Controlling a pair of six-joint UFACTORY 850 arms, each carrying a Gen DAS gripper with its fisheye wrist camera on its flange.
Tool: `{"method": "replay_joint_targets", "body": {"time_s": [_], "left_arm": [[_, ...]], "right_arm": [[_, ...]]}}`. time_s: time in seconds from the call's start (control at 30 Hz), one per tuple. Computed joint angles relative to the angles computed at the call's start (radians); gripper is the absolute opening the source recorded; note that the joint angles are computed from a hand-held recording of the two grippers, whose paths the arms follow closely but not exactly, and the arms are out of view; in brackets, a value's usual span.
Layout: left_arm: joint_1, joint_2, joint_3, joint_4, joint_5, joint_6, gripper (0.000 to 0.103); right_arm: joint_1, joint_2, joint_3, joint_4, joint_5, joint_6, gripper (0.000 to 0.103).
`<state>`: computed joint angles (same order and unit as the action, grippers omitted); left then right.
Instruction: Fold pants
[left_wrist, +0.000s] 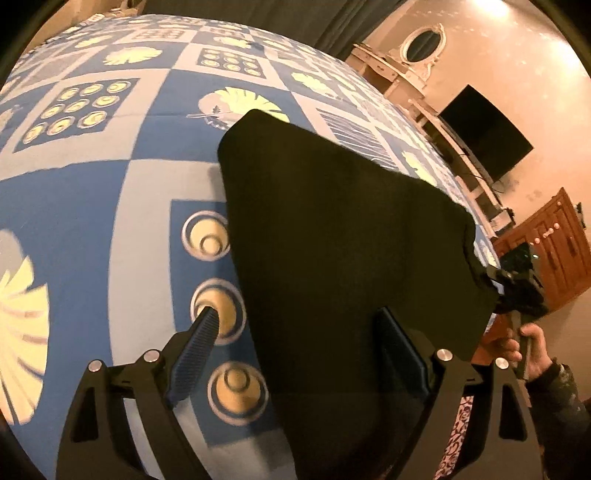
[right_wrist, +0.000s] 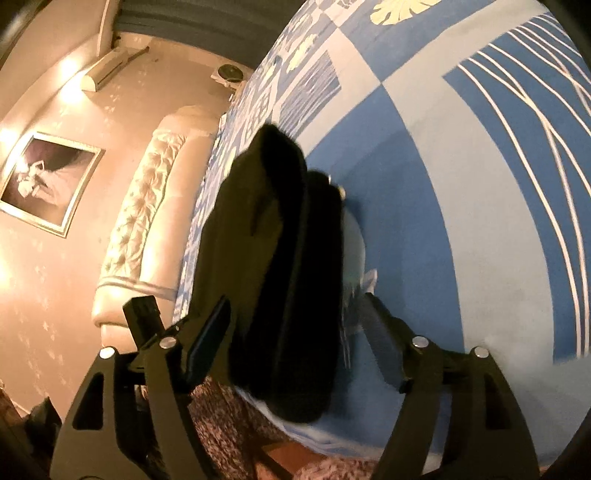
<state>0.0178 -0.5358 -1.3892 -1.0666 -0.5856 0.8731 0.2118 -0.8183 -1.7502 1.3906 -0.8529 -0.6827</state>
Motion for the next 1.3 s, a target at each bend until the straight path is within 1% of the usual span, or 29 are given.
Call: {"method": "replay_joint_targets", "body": {"time_s": [0.13, 0.23, 0.3, 0.33, 0.4, 0.43, 0.47, 0.5, 0.53, 0.63, 0.77, 0.87, 0.9, 0.93, 0.97, 1.0, 1.03, 1.07, 1.1, 1.13, 1.3], "left_arm": [[0.022, -0.065, -0.085, -0.022, -0.083, -0.011, 0.086], [0.032, -0.105, -0.14, -0.023, -0.135, -0.024, 0.086], [0.046, -0.141, -0.183, -0.064, -0.194, -0.03, 0.086], [0.057, -0.158, -0.2, -0.108, -0.227, -0.034, 0.086], [0.077, -0.187, -0.224, -0.186, -0.282, -0.053, 0.086], [0.085, -0.213, -0.255, -0.203, -0.303, -0.092, 0.086], [0.087, -0.229, -0.278, -0.196, -0.308, -0.119, 0.086], [0.089, -0.251, -0.309, -0.191, -0.318, -0.139, 0.086], [0.09, -0.279, -0.348, -0.192, -0.333, -0.149, 0.086], [0.085, -0.327, -0.43, -0.185, -0.344, -0.183, 0.086], [0.071, -0.373, -0.514, -0.107, -0.361, -0.237, 0.089], [0.067, -0.369, -0.509, -0.099, -0.358, -0.21, 0.089], [0.072, -0.368, -0.504, -0.109, -0.36, -0.194, 0.089], [0.073, -0.355, -0.481, -0.132, -0.349, -0.168, 0.089], [0.072, -0.347, -0.469, -0.125, -0.335, -0.165, 0.085], [0.063, -0.333, -0.457, -0.077, -0.296, -0.184, 0.068], [0.056, -0.329, -0.458, -0.022, -0.271, -0.208, 0.057], [0.052, -0.33, -0.461, -0.003, -0.258, -0.21, 0.054], [0.05, -0.325, -0.455, 0.001, -0.252, -0.199, 0.047], [0.046, -0.322, -0.454, 0.015, -0.246, -0.203, 0.043], [0.017, -0.281, -0.42, 0.119, -0.136, -0.233, 0.039]], "right_arm": [[0.002, -0.076, -0.119, -0.028, -0.016, 0.048, 0.074], [0.002, -0.143, -0.226, -0.064, -0.046, 0.092, 0.075], [-0.001, -0.189, -0.302, -0.092, -0.07, 0.125, 0.076], [0.0, -0.216, -0.351, -0.107, -0.083, 0.151, 0.077], [0.001, -0.254, -0.416, -0.119, -0.103, 0.18, 0.08], [0.001, -0.282, -0.465, -0.127, -0.118, 0.198, 0.083], [0.003, -0.295, -0.489, -0.133, -0.123, 0.208, 0.085], [0.005, -0.325, -0.545, -0.154, -0.137, 0.234, 0.086], [0.006, -0.341, -0.575, -0.168, -0.142, 0.247, 0.087], [0.008, -0.387, -0.657, -0.181, -0.156, 0.28, 0.088], [0.005, -0.401, -0.668, -0.128, -0.148, 0.269, 0.088], [0.002, -0.437, -0.722, -0.102, -0.158, 0.28, 0.087], [0.004, -0.446, -0.74, -0.114, -0.157, 0.296, 0.086], [0.005, -0.466, -0.779, -0.145, -0.16, 0.328, 0.078], [0.005, -0.473, -0.793, -0.169, -0.163, 0.343, 0.064], [0.006, -0.5, -0.841, -0.2, -0.176, 0.38, 0.058], [0.005, -0.51, -0.853, -0.204, -0.18, 0.392, 0.049], [0.004, -0.496, -0.823, -0.199, -0.173, 0.384, 0.042], [0.004, -0.488, -0.804, -0.193, -0.166, 0.375, 0.04], [0.004, -0.477, -0.782, -0.185, -0.157, 0.36, 0.038], [0.007, -0.44, -0.713, -0.161, -0.127, 0.319, 0.036]]}}
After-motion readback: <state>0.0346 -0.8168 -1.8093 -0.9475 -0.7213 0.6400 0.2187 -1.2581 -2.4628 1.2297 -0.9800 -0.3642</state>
